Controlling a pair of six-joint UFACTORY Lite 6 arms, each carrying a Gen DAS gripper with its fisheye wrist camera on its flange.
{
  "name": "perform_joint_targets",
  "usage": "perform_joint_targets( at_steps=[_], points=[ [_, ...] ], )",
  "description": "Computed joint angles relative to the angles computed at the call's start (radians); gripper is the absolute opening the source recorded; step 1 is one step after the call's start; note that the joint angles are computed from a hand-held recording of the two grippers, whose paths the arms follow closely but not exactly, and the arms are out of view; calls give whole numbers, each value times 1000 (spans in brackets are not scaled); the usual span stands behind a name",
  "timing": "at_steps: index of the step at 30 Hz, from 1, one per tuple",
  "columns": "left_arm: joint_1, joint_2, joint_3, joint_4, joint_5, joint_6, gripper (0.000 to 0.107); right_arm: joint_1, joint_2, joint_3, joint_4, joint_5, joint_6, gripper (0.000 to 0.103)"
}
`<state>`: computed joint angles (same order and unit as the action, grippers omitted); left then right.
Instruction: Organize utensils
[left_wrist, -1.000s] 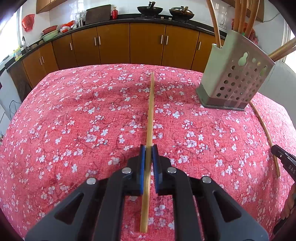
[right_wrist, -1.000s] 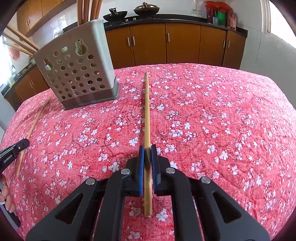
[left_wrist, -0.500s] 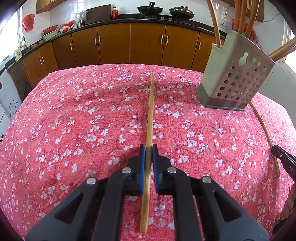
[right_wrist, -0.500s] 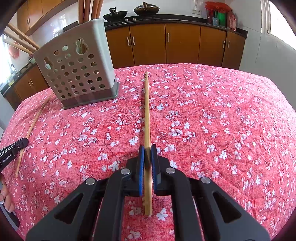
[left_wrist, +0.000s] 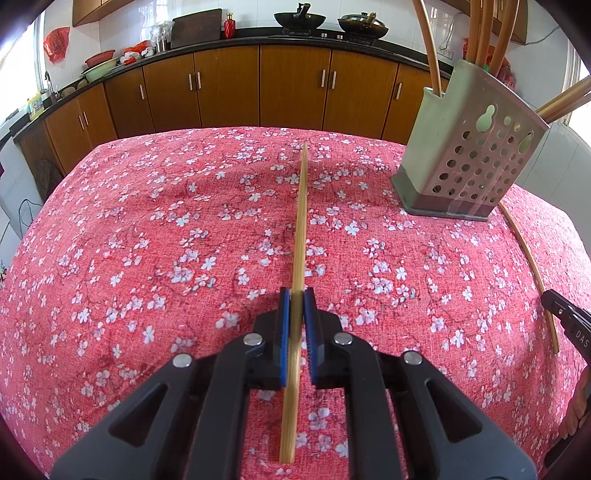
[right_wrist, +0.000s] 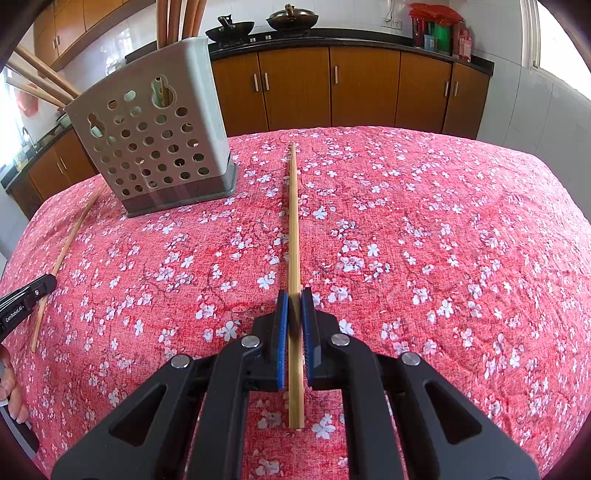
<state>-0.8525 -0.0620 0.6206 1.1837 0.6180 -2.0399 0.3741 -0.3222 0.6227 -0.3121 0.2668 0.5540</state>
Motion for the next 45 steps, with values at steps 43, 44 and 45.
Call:
perform_joint_targets(
  at_steps=[43,44,45],
  points=[
    [1,0,-1,1,-2,-3,12,5,0,1,-19,4,23,8],
    [0,1,0,0,-1,-3,12,6,2,3,-21,5,25,8],
    [0,1,0,0,-1,-3,12,5,1,2,-18,4,22,8]
  ],
)
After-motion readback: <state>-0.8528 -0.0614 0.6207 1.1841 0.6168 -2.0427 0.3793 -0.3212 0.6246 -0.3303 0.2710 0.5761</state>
